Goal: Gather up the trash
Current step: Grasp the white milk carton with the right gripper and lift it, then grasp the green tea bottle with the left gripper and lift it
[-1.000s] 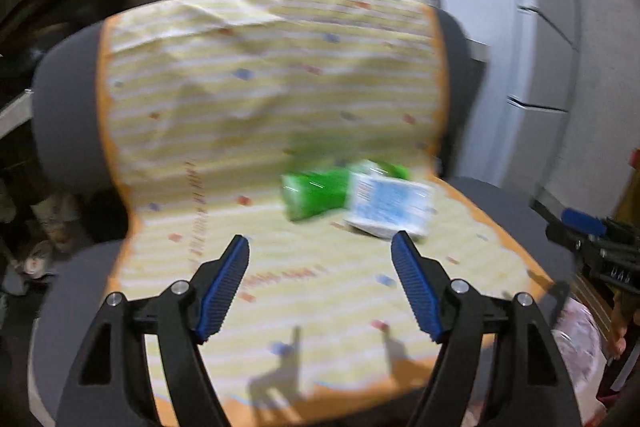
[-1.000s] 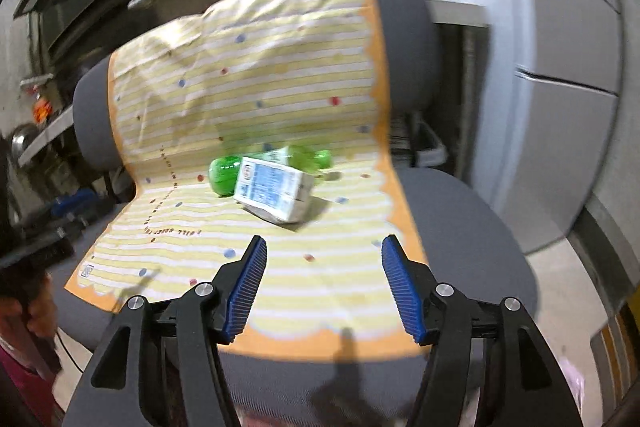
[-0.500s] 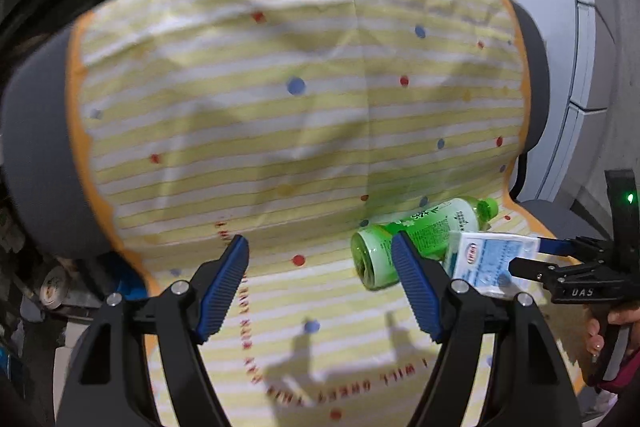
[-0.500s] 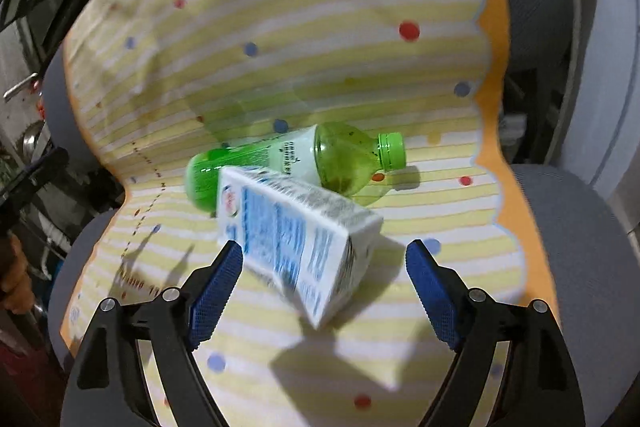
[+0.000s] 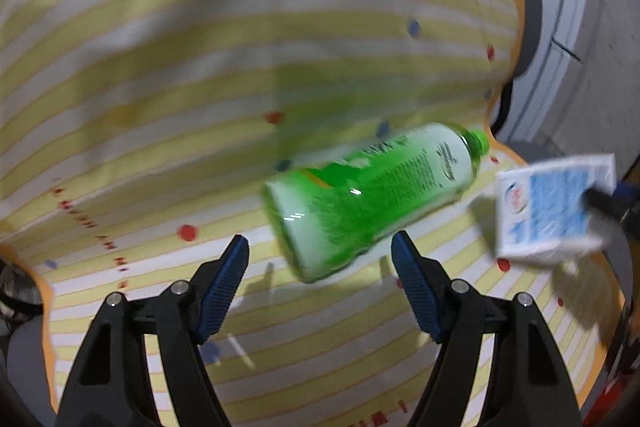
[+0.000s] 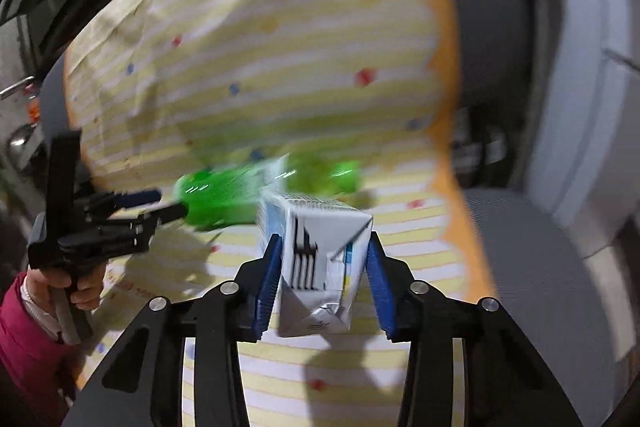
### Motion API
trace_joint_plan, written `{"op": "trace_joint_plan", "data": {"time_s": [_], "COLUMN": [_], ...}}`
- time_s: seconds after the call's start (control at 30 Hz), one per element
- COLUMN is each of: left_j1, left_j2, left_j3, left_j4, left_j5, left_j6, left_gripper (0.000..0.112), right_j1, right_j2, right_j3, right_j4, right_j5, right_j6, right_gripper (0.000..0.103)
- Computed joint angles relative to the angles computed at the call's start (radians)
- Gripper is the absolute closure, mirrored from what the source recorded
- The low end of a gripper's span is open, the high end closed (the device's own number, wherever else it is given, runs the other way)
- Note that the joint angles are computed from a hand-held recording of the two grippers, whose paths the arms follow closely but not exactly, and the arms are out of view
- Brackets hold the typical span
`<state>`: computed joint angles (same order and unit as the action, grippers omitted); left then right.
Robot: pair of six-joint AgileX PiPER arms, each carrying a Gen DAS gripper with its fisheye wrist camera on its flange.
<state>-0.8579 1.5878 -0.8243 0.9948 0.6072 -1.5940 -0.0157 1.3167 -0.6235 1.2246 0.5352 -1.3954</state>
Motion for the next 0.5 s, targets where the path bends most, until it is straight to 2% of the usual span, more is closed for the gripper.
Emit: {"op": "trace_joint_plan", "data": {"time_s": [0.1,0.2,0.23,0.27,0.3,0.37,0.4,0.43,0.5], "left_j1": [-0.017,-0.087,-0.138,-0.193,-0.226,-0.276,-0.288,-0.282,-0.216], "left_j2": [0.011,-0.045,-0.052,-0.049,-0.045,-0.029,-0.022,-0.017,0.0], "left_j3": [-0.016,0.011,0.002,-0.015,-0.029,-0.069,-0.078,-0.081,-0.102], "left_j4": [-0.022,-0.01,0.012,0.044,0.066,0.091,0.132,0.152,0.122], "left_j5": [-0.03,-0.157,-0.166,-0.137,-0.104,0.012,0.074,0.097,0.065], "left_j6": [0.031,0.052,0.061,0.056,0.044,-0.004,-0.066,-0.097,-0.099], "left_gripper": [0.054,0.059,0.059,0.059,0.057,0.02,0.015,0.015,0.015], "right_j1": [-0.097,-0.171,-0.183,-0.202,-0.222,-0.259,-0.269,-0.277,-0.29], "right_j2": [-0.036,-0.063,-0.067,-0.069,-0.067,-0.066,-0.07,-0.073,-0.076], "right_j3": [-0.004,-0.002,-0.001,-0.001,-0.002,0.007,0.012,0.016,0.022], "right_j4": [-0.012,-0.015,-0.015,-0.016,-0.018,-0.008,-0.004,-0.003,0.007], "right_j5": [0.042,0.075,0.077,0.082,0.094,0.117,0.124,0.132,0.145], "right_j6": [-0.01,-0.03,-0.033,-0.039,-0.042,-0.06,-0.064,-0.065,-0.076], "right_gripper": [0.062,0.062,0.062,0.062,0.062,0.061,0.062,0.061,0.061]}}
